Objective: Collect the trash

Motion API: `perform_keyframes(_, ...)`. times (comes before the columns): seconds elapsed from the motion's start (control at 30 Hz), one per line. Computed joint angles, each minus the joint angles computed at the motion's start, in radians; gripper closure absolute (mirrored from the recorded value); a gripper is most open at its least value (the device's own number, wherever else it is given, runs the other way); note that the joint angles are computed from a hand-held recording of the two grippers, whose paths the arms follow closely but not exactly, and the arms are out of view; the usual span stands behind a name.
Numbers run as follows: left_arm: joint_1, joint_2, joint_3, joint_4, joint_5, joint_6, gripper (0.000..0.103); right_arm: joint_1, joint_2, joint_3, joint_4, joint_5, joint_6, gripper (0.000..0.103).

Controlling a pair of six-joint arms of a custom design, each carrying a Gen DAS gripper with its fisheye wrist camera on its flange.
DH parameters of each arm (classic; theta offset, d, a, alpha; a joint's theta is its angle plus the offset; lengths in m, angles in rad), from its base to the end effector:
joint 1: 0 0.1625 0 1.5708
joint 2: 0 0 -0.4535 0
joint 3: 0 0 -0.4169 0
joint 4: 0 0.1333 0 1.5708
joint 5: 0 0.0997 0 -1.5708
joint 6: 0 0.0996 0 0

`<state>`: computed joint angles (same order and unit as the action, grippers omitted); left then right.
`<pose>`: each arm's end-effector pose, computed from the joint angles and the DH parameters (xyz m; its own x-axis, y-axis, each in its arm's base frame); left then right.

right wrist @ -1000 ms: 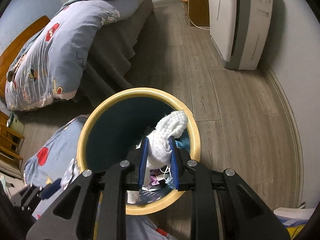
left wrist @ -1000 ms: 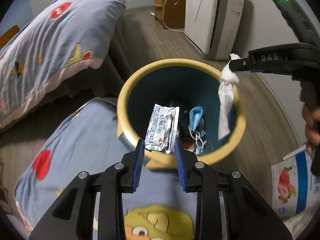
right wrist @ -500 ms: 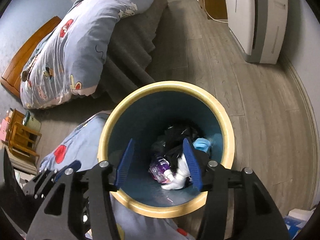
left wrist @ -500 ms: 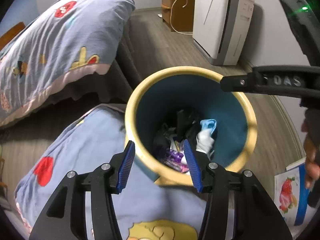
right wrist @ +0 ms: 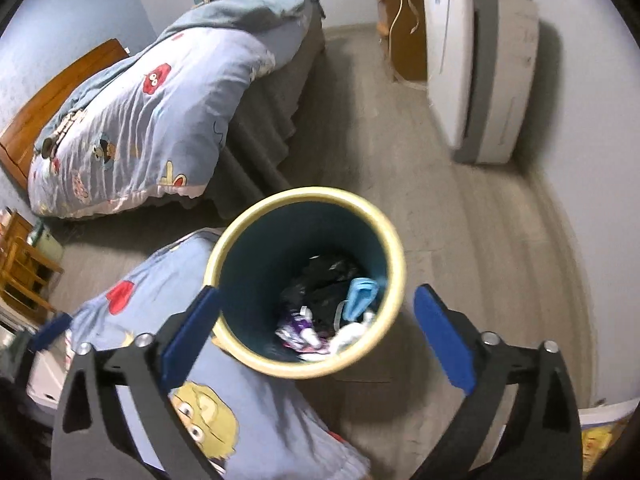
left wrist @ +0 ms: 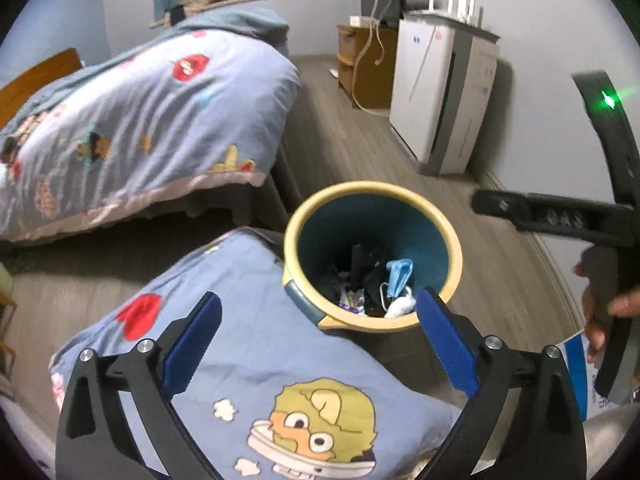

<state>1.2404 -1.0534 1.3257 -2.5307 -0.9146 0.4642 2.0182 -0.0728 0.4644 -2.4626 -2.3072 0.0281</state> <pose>-0.0607 -0.7752 0.4468 -0.6702 0.2296 -0.7057 0.6160 0.7025 -0.3564 0.4754 -0.8372 0.0194 -0.8177 -0.0079 0.5756 -0.3568 0.7917 -0.4960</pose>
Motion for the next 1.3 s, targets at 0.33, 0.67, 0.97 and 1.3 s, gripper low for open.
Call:
perform_keyframes(0.33, -0.053, -0.137, 0.163, -0.11, -0.014, -0.001, 0.005, 0.054, -0.194, 0.404, -0.356, -0.04, -0.111, 0.006)
perform_keyframes(0.67, -0.066, -0.119, 0.197, -0.248, 0.049, 0.082, 0.005, 0.087, -0.182, 0.427, -0.42, -0.102, -0.21, 0.006)
perform_keyframes(0.97, -0.054, -0.112, 0.181, -0.272, 0.024, 0.093, 0.005, 0.089, -0.151, 0.394, -0.458, -0.127, -0.287, 0.006)
perform_keyframes(1.3, -0.05, -0.115, 0.174, -0.243, 0.0, 0.082, 0.005, 0.088, -0.145, 0.383, -0.425, -0.133, -0.269, 0.006)
